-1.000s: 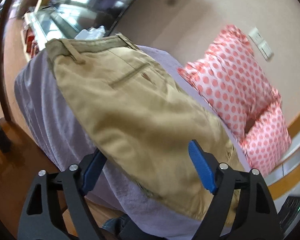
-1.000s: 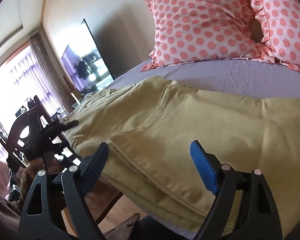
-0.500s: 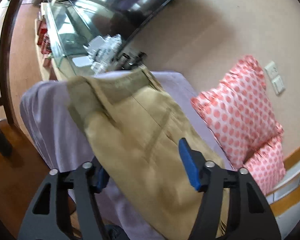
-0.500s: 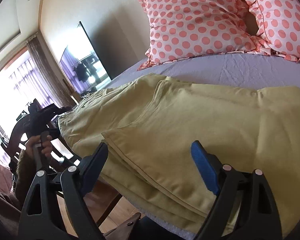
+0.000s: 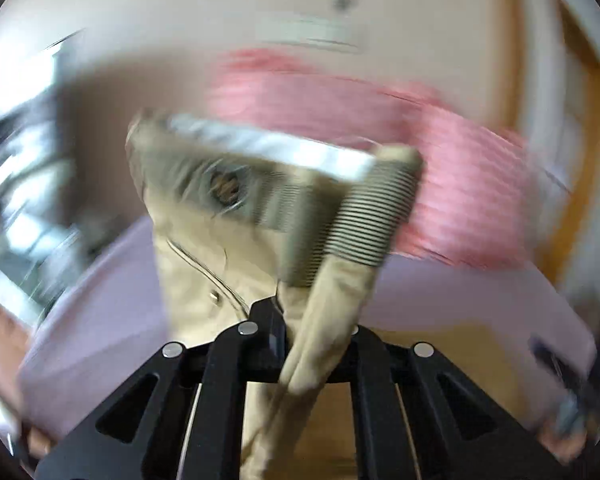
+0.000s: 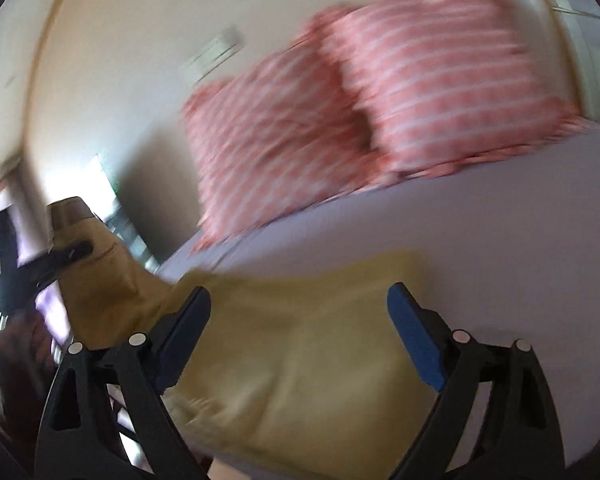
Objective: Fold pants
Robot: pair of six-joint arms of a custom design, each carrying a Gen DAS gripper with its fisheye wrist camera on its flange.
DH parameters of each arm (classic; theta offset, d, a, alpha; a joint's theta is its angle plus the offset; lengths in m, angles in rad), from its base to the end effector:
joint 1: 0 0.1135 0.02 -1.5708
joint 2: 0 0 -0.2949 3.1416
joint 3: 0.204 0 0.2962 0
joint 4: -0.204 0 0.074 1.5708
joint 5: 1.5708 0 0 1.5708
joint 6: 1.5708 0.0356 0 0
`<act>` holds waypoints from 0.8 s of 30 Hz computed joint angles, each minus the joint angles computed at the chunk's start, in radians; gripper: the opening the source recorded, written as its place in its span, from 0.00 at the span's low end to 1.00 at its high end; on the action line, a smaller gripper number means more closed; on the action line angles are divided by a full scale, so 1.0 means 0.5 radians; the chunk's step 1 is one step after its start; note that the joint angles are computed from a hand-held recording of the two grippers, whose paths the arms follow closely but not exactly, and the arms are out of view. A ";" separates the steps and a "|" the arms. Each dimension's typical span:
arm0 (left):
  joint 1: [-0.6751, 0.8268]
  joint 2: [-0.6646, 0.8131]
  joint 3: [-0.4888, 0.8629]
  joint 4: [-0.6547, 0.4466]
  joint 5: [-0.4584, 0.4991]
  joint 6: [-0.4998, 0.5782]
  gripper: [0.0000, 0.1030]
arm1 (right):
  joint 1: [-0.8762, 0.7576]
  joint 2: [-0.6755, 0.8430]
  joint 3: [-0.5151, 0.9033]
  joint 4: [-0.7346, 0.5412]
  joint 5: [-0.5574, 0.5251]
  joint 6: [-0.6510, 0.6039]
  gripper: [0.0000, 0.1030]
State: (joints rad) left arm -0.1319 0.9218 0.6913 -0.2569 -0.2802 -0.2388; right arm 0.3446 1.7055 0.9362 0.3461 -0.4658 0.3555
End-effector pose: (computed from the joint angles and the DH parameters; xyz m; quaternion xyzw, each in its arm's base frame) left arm 0.2327 -0.0209 0.2899 -0.1172 0.8434 0.0235 0.5238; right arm 0.3769 0.1523 0.2036 -0.1208 0.8178 0.3632 0.4297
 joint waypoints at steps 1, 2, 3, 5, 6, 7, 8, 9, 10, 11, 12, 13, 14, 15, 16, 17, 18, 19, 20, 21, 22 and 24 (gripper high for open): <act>-0.203 0.127 0.034 0.060 -0.055 0.047 0.09 | -0.083 -0.015 -0.014 0.006 -0.014 0.078 0.89; -0.427 0.309 0.065 0.150 -0.114 0.109 0.09 | -0.126 -0.016 -0.018 0.010 -0.032 0.116 0.89; -0.565 0.465 0.090 0.213 -0.129 0.156 0.09 | -0.179 -0.014 -0.022 0.020 -0.068 0.167 0.89; -0.767 0.846 0.179 0.282 -0.013 0.204 0.09 | -0.269 0.019 -0.011 0.018 -0.167 0.243 0.91; -0.835 1.009 0.228 0.287 0.018 0.226 0.09 | -0.294 0.057 0.022 -0.026 -0.214 0.249 0.91; -0.928 1.198 0.263 0.317 -0.016 0.269 0.09 | -0.304 0.090 0.059 -0.075 -0.242 0.248 0.91; -1.021 1.293 0.249 0.373 -0.183 0.309 0.11 | -0.314 0.131 0.108 -0.150 -0.284 0.242 0.91; -1.082 1.311 0.201 0.445 -0.315 0.355 0.11 | -0.318 0.204 0.186 -0.236 -0.347 0.234 0.91; -1.138 1.299 0.141 0.517 -0.421 0.408 0.13 | -0.317 0.245 0.233 -0.295 -0.388 0.215 0.91; -1.154 1.200 0.057 0.548 -0.398 0.435 0.15 | -0.307 0.302 0.303 -0.382 -0.425 0.175 0.91; -1.117 1.026 -0.039 0.531 -0.254 0.426 0.21 | -0.296 0.338 0.354 -0.453 -0.439 0.135 0.91; -1.067 0.884 -0.106 0.508 -0.119 0.409 0.24 | -0.269 0.391 0.437 -0.565 -0.443 0.064 0.91; -0.967 0.666 -0.187 0.443 0.068 0.368 0.35 | -0.241 0.445 0.527 -0.676 -0.441 -0.014 0.91; -0.818 0.436 -0.262 0.355 0.219 0.317 0.44 | -0.219 0.465 0.567 -0.738 -0.436 -0.059 0.89; -0.749 0.306 -0.297 0.320 0.201 0.252 0.56 | -0.185 0.520 0.658 -0.845 -0.403 -0.141 0.86; -0.659 0.250 -0.293 0.285 0.142 0.204 0.61 | -0.165 0.544 0.698 -0.900 -0.373 -0.195 0.84; -0.531 0.280 -0.230 0.240 0.116 0.188 0.61 | -0.141 0.573 0.749 -0.957 -0.333 -0.244 0.82; -0.305 0.261 -0.212 0.143 0.111 0.135 0.62 | -0.113 0.626 0.832 -1.039 -0.265 -0.291 0.82; -0.109 0.288 -0.185 0.098 0.209 0.111 0.62 | -0.102 0.663 0.881 -1.070 -0.244 -0.303 0.82; 0.085 0.337 -0.157 0.062 0.366 0.098 0.63 | -0.096 0.672 0.888 -1.047 -0.227 -0.304 0.82; 0.296 0.460 -0.092 -0.004 0.532 0.067 0.64 | -0.092 0.681 0.903 -1.056 -0.210 -0.320 0.82; 0.509 0.667 0.009 -0.062 0.806 0.104 0.64 | -0.078 0.716 0.951 -1.088 -0.213 -0.362 0.64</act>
State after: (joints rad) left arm 0.1226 1.2551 0.6959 -0.2879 0.1230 -0.1866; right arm 0.3054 2.0633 1.4118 -0.1979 -0.5722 0.1743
